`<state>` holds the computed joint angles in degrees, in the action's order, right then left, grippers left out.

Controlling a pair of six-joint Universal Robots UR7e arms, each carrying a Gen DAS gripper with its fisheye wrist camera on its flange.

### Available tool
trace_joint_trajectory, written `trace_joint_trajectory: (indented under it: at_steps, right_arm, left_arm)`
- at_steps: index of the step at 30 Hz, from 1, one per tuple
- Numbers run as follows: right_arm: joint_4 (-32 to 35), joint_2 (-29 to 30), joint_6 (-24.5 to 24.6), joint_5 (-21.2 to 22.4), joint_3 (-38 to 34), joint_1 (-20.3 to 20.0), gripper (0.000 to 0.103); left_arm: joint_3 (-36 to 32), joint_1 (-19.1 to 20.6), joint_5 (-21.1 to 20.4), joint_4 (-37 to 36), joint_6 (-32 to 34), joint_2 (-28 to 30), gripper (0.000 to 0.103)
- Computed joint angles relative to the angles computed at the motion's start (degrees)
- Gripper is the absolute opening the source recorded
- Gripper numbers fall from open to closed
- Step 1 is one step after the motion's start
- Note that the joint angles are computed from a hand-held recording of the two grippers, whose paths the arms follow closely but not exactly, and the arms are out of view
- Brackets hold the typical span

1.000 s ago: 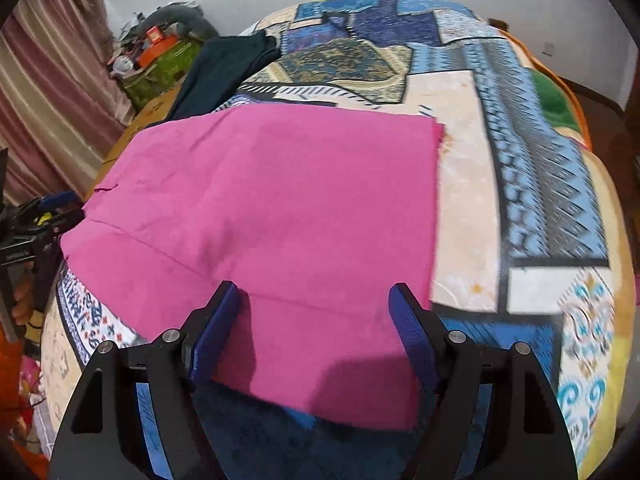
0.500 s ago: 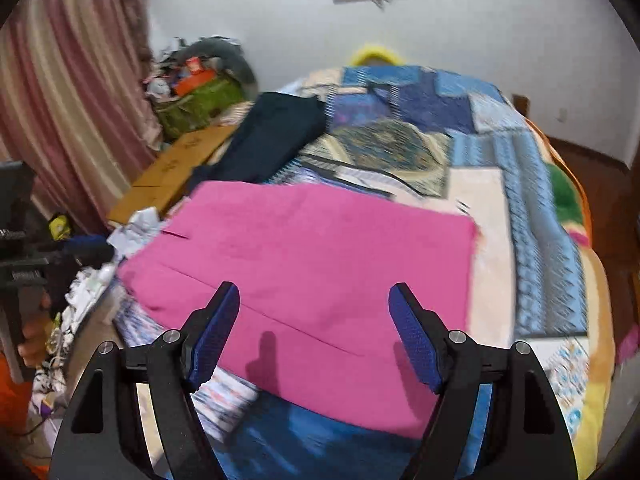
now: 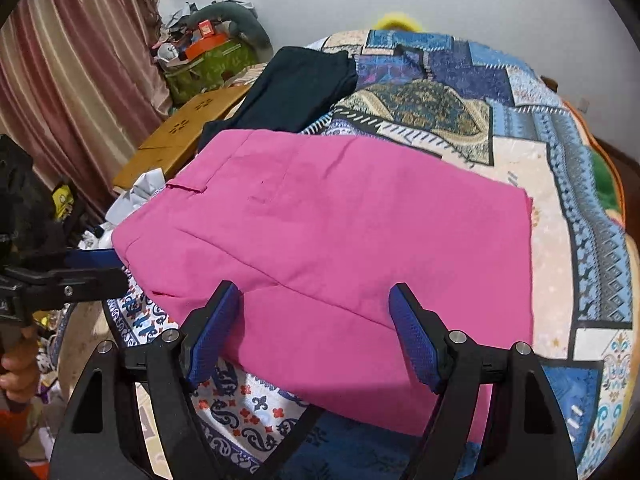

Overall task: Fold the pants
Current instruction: 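Grasp the pink trousers' edge with the left tool and lift it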

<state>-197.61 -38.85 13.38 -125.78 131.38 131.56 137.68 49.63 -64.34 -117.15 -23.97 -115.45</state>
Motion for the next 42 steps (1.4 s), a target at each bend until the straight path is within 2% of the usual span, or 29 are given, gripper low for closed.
trace_joint_trajectory:
  at_steps: [2, 4, 6, 8, 10, 12, 15, 20, 22, 26, 29, 34, 42]
  right_arm:
    - [-0.4, 0.2, 0.1, 0.2, 0.2, 0.0, 0.076]
    - [-0.4, 0.2, 0.5, 0.6, 0.3, 0.0, 0.076]
    - [-0.4, 0.1, 0.8, 1.0, 0.3, -0.1, 0.076]
    - [-0.5, 0.3, 1.0, 0.9, 0.3, 0.0, 0.077]
    - [-0.4, 0.2, 1.4, 1.0, 0.3, 0.0, 0.077]
    - [-0.3, 0.3, 1.6, 0.9, 0.3, 0.1, 0.077]
    - [-0.7, 0.2, 1.7, 0.8, 0.5, 0.4, 0.077]
    - [-2.5, -0.5, 2.8, 1.0, 1.7, 0.1, 0.077]
    - [-3.0, -0.8, 3.4, 0.8, 2.4, -0.1, 0.077]
    - [-3.4, -1.4, 3.9, 0.4, 3.4, -0.3, 0.077]
    - [-3.4, -1.3, 3.9, -0.7, 3.8, 0.1, 0.077]
    - [-4.4, -1.2, 4.1, -0.3, 4.3, -0.2, 0.077]
    - [-5.3, -1.0, 4.2, 0.1, 4.6, -0.4, 0.077]
  left_arm:
    - [-0.6, 2.8, -4.0, -3.3, 1.0, 1.3, 0.078]
    - [-1.5, 4.7, -6.1, -5.7, 1.3, 3.1, 0.074]
    - [-2.1, 5.9, -7.3, -8.0, 2.8, 5.2, 0.052]
    - [-2.6, 6.6, -6.9, -9.5, 2.9, 7.5, 0.036]
    - [-2.8, 7.1, -6.2, -11.1, 2.6, 9.0, 0.03]
    - [-2.4, 6.0, -3.2, -12.0, 2.6, 9.6, 0.026]
    - [-0.8, 2.3, 2.7, -11.8, 3.5, 8.7, 0.023]
    - [2.7, -6.4, 18.0, -7.5, 3.4, 4.0, 0.022]
    - [3.5, -8.1, 22.3, -5.8, 4.3, 2.3, 0.021]
    - [3.8, -10.6, 29.2, -3.2, 6.2, 0.5, 0.021]
    - [4.0, -11.9, 33.1, -4.6, 8.4, 0.5, 0.021]
    - [4.0, -14.0, 33.4, -8.7, 11.4, 1.4, 0.021]
    - [0.5, -13.6, 22.0, -15.9, 15.3, 5.0, 0.019]
